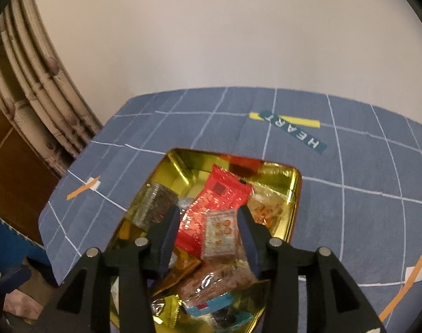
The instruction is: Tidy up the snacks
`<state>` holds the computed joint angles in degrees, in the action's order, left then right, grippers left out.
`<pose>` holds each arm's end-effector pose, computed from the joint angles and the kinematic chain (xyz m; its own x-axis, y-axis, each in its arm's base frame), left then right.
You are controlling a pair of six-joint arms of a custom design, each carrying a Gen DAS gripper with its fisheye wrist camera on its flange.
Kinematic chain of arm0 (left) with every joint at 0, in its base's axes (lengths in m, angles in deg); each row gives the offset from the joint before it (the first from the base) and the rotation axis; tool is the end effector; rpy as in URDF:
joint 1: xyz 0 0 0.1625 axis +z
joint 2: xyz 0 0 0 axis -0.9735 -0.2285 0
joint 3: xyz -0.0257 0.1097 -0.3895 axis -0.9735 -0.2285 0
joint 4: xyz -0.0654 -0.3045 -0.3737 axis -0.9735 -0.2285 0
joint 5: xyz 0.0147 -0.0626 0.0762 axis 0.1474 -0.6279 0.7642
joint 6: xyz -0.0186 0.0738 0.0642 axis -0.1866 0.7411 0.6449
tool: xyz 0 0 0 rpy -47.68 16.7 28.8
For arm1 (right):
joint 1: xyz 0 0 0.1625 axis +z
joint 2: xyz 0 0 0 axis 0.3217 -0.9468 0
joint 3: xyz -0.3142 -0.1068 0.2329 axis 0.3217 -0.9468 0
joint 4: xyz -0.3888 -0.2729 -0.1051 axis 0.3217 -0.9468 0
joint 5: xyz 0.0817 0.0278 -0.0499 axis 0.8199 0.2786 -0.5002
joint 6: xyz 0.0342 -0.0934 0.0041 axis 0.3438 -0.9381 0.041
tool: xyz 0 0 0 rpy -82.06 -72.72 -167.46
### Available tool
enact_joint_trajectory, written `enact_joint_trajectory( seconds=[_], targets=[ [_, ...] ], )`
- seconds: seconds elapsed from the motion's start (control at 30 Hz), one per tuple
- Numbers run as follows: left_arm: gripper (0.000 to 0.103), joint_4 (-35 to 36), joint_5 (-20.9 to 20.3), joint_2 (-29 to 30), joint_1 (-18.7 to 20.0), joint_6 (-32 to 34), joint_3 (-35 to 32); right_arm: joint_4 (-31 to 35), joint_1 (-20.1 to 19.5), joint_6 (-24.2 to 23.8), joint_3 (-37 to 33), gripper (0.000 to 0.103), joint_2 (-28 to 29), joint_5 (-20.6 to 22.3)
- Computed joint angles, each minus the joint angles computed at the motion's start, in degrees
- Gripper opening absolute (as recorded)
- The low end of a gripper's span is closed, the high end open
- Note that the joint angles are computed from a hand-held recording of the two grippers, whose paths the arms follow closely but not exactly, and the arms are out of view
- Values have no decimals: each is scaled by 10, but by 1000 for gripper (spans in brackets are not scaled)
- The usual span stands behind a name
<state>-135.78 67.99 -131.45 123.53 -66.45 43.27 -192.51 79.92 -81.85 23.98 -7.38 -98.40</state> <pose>-0.2997 -0.6482 0.1654 -0.6154 -0.2711 -0.7401 0.3545 0.7435 -0.5671 0.2394 -0.8115 0.1609 -0.7308 -0.5593 0.3914 -0.6709 0.6942 -0.2608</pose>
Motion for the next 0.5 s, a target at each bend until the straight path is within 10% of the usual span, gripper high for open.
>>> enact_joint_trajectory(
  seconds=[0.5],
  targets=[
    [93, -64, 91, -18, -46, 2, 31, -107, -21, -61, 199, 44, -174, 65]
  ],
)
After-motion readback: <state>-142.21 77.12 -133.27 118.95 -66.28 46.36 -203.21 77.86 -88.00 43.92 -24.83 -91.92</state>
